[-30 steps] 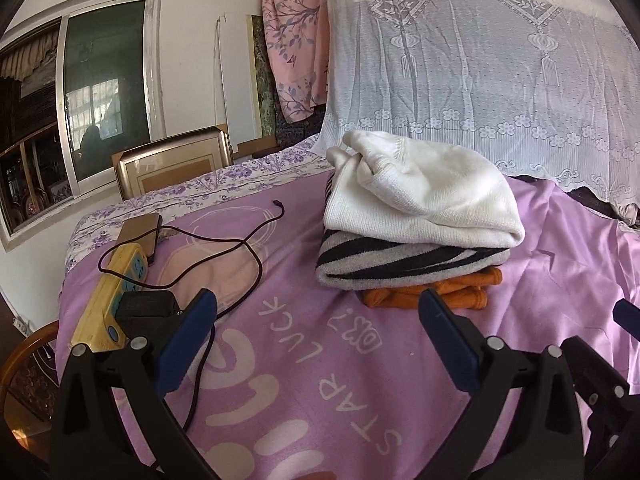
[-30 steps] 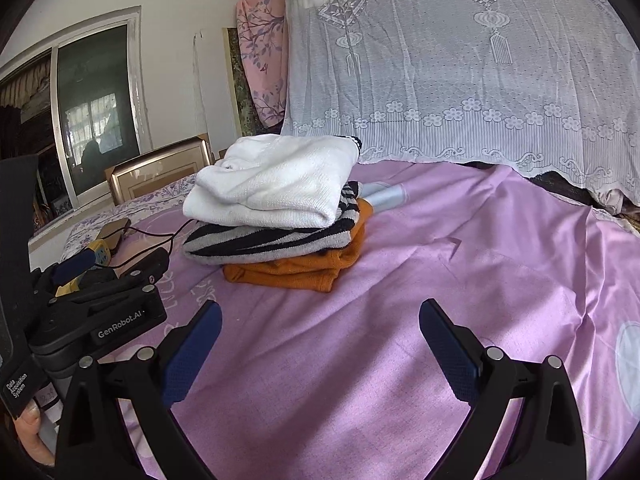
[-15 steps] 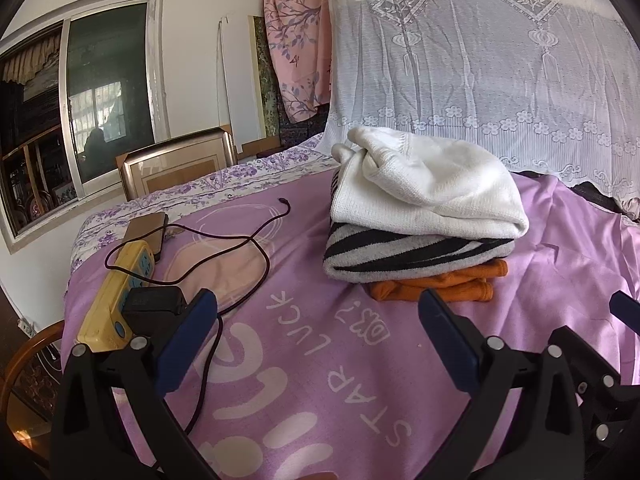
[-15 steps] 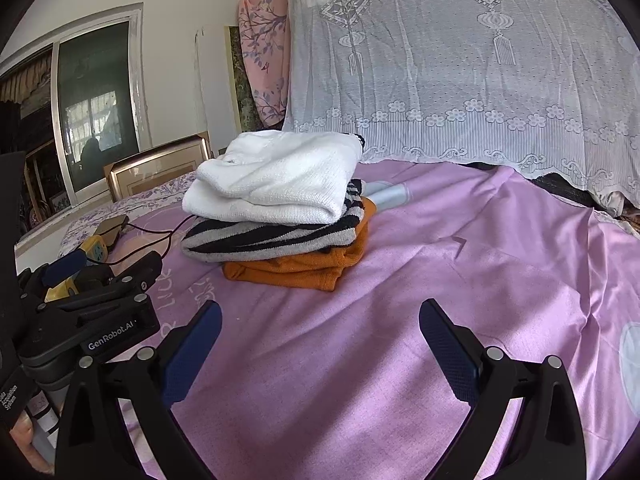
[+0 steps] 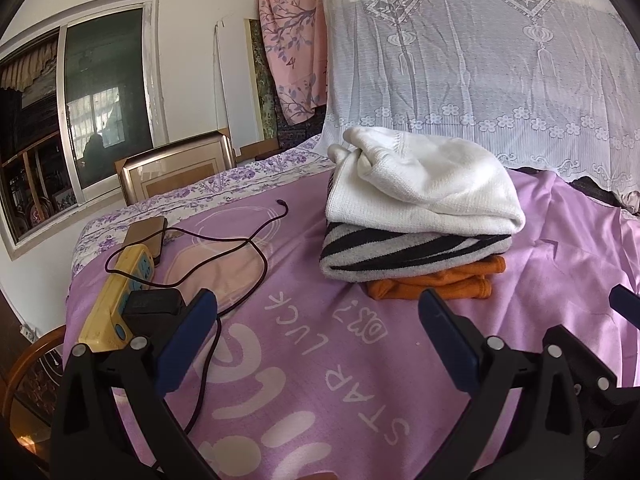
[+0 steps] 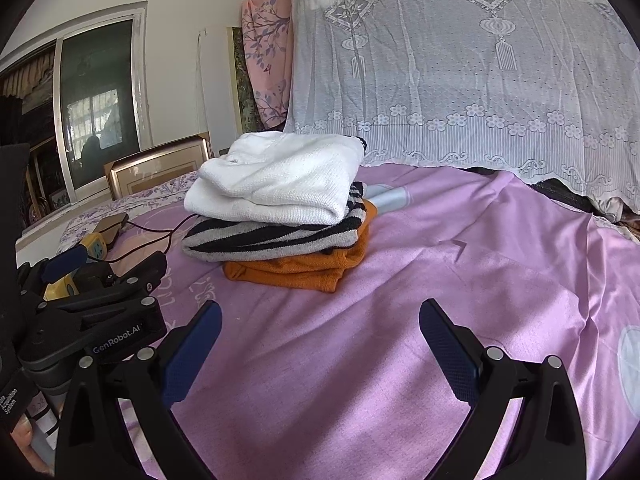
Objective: Fold small clothes
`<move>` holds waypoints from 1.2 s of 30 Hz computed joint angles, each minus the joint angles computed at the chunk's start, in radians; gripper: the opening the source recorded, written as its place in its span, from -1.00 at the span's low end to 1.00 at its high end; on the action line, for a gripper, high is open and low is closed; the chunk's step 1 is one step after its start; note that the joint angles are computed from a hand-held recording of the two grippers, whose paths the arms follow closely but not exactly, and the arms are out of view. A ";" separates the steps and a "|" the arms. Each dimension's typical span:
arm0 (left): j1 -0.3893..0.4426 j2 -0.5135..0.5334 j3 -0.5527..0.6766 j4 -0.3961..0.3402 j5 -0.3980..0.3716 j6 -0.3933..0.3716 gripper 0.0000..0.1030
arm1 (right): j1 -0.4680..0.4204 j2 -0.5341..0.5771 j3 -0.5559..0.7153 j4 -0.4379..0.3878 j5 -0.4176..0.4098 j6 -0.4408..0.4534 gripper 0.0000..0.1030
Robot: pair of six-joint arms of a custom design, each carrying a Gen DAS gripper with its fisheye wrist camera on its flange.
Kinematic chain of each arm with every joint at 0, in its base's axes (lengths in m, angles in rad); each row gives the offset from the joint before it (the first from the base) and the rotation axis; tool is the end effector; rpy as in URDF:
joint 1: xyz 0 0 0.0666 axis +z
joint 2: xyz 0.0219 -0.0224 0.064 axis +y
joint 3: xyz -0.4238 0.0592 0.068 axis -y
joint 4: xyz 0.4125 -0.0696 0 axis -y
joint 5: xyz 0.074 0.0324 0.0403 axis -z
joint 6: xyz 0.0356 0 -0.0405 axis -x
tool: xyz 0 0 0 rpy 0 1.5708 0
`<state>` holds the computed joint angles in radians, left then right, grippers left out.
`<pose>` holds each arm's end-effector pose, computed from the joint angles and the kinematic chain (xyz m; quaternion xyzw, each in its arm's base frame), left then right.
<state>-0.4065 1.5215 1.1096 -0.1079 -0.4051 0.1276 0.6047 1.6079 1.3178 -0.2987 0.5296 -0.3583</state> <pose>0.5009 -0.2008 0.3389 0.0179 0.8532 0.0382 0.5199 0.4940 0.3191 0.3753 0.0179 0.8598 0.0062 0.5102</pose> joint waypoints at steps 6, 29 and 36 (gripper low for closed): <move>-0.007 -0.003 -0.005 0.002 -0.007 -0.005 0.91 | -0.001 0.000 0.000 0.002 -0.001 -0.006 0.93; -0.007 0.002 0.000 0.006 -0.006 -0.022 0.91 | -0.001 0.004 0.000 -0.003 -0.004 -0.013 0.93; -0.006 0.004 0.001 0.007 -0.004 -0.028 0.91 | -0.002 0.004 0.000 -0.005 -0.005 -0.012 0.93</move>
<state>-0.4128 1.5256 1.1109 -0.1007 -0.4089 0.0995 0.6030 1.6114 1.3179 -0.3035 0.5244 -0.3706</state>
